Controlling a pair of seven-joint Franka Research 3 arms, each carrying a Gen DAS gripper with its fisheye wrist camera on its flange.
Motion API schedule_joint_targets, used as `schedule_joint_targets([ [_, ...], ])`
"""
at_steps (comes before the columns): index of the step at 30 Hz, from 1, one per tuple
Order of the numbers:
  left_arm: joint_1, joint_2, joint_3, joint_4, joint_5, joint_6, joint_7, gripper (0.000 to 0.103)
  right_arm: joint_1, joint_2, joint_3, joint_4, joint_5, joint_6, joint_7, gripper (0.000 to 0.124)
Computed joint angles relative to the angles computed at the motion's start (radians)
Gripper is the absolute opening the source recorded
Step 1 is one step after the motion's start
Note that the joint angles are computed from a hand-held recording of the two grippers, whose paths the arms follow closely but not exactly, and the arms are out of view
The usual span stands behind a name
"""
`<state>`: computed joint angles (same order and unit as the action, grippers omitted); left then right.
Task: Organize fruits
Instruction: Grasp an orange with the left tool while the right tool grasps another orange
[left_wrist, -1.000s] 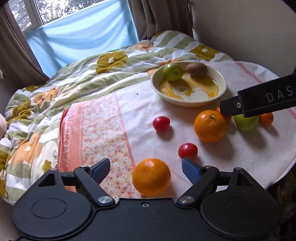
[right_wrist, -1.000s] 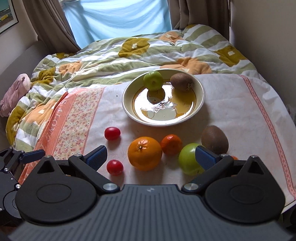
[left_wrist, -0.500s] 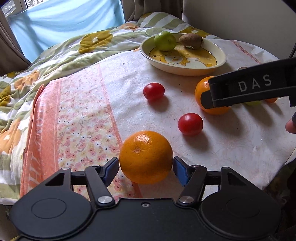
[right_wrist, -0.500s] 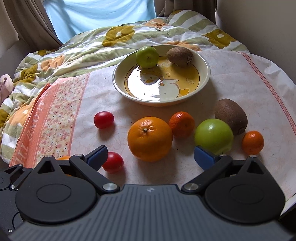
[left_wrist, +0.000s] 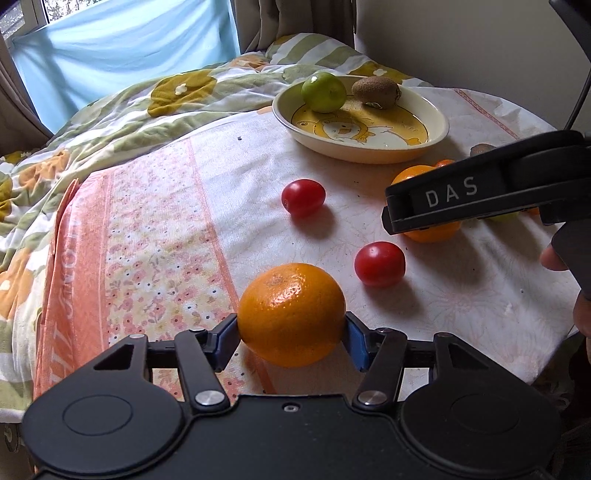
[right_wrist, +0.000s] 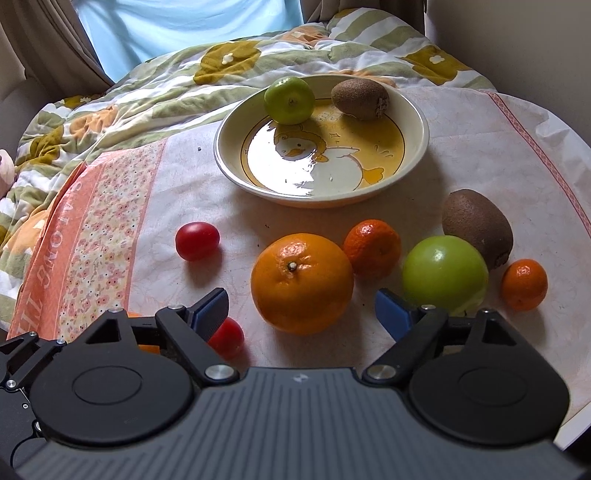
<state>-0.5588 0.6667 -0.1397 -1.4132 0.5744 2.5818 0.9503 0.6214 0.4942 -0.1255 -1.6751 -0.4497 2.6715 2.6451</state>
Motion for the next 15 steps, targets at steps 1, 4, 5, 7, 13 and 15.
schedule_joint_targets([
  [1,0.002,0.002,-0.001,0.002,-0.001,0.003,0.002,0.063,-0.001,0.003,0.0,0.002,0.002,-0.002,0.0,0.1],
  [4,0.004,0.01,-0.001,0.013,-0.005,0.01,0.008,0.063,-0.004,0.013,0.001,0.015,0.01,-0.006,-0.003,0.1],
  [5,0.004,0.012,0.0,0.015,-0.005,0.012,0.01,0.063,-0.004,0.016,0.001,0.019,0.013,-0.007,-0.006,0.1],
  [7,0.003,0.017,0.002,0.021,-0.005,0.015,0.013,0.063,-0.004,0.021,0.001,0.026,0.017,-0.009,-0.01,0.099],
  [13,0.003,0.017,0.011,0.018,-0.006,0.031,0.0,0.062,-0.004,0.033,0.0,0.041,0.035,-0.014,-0.019,0.09],
  [15,0.003,0.014,0.013,0.014,-0.002,0.034,-0.004,0.062,-0.003,0.037,-0.001,0.045,0.038,-0.016,-0.019,0.09],
])
